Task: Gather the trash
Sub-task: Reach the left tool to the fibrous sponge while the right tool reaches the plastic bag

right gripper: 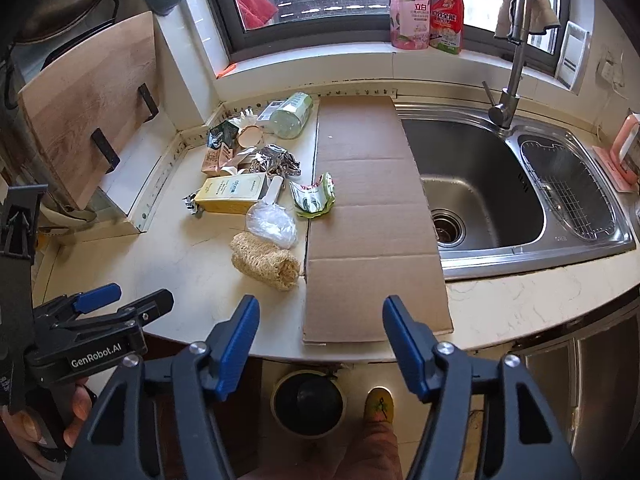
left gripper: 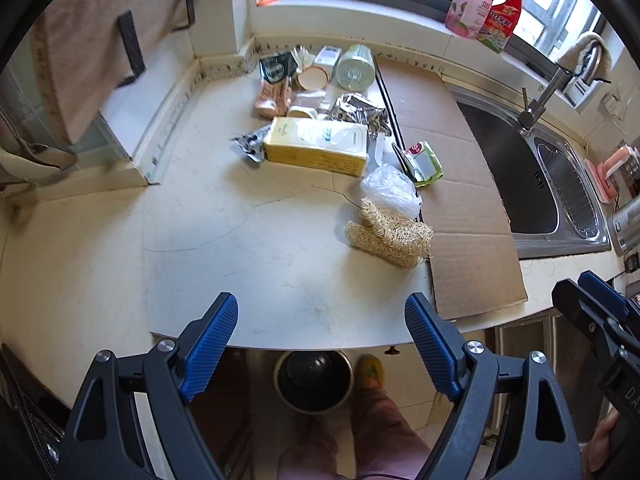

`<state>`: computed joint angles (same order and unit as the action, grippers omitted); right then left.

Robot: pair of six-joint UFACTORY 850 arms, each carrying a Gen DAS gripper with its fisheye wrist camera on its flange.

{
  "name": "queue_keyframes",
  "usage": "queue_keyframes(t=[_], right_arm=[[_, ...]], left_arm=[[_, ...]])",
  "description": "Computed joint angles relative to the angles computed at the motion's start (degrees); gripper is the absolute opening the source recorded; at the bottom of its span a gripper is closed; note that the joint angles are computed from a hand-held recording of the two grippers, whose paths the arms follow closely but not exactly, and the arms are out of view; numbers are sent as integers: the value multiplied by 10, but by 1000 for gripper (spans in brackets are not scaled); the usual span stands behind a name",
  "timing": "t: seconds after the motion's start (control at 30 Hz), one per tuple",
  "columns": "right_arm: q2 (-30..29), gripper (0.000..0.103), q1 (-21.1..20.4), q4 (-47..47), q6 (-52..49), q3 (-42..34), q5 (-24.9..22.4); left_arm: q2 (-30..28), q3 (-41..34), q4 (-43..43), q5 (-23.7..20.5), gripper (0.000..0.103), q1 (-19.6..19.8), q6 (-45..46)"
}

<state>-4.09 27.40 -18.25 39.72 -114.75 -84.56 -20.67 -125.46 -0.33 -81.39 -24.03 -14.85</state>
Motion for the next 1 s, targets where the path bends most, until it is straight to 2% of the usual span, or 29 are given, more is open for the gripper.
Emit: queue_keyframes(t=[0.13, 0.23, 0.33, 0.53, 0.67, 0.73, 0.8, 0.87, 0.9, 1.0], right_arm=[[-11, 55, -55, 57, -57, 5, 23], [-29, 46, -96, 114, -110, -3, 31], [-46, 46, -125, 142, -152, -13, 32], [-73, 46, -172, 196, -227, -26, 26], [-90, 46, -187, 223, -267, -35, 19], [-97, 46, -191, 237, -285, -40, 16], [-104, 46, -193, 249, -300, -45, 13], [-109, 46, -195, 262, -313, -47, 11], [-113, 46, -195, 267, -317, -50, 9], [-123, 46, -195, 288, -330, -56, 5]], left_arm=[[-36, -30, 12, -9, 84, -14, -21], [-81, -81, 2, -36, 84, -20, -39], [-132, -143, -31, -64, 84, -17, -70], [-203, -229, -36, -98, 84, -22, -141], [-223, -240, -43, -105, 84, -24, -170], [-221, -228, -50, -97, 75, -23, -184], [-198, -180, -67, -66, 68, -20, -195], [-174, -133, -91, -29, 57, -14, -205], [-165, -117, -99, -16, 46, -11, -206], [-144, -85, -94, 11, 31, -9, -206]])
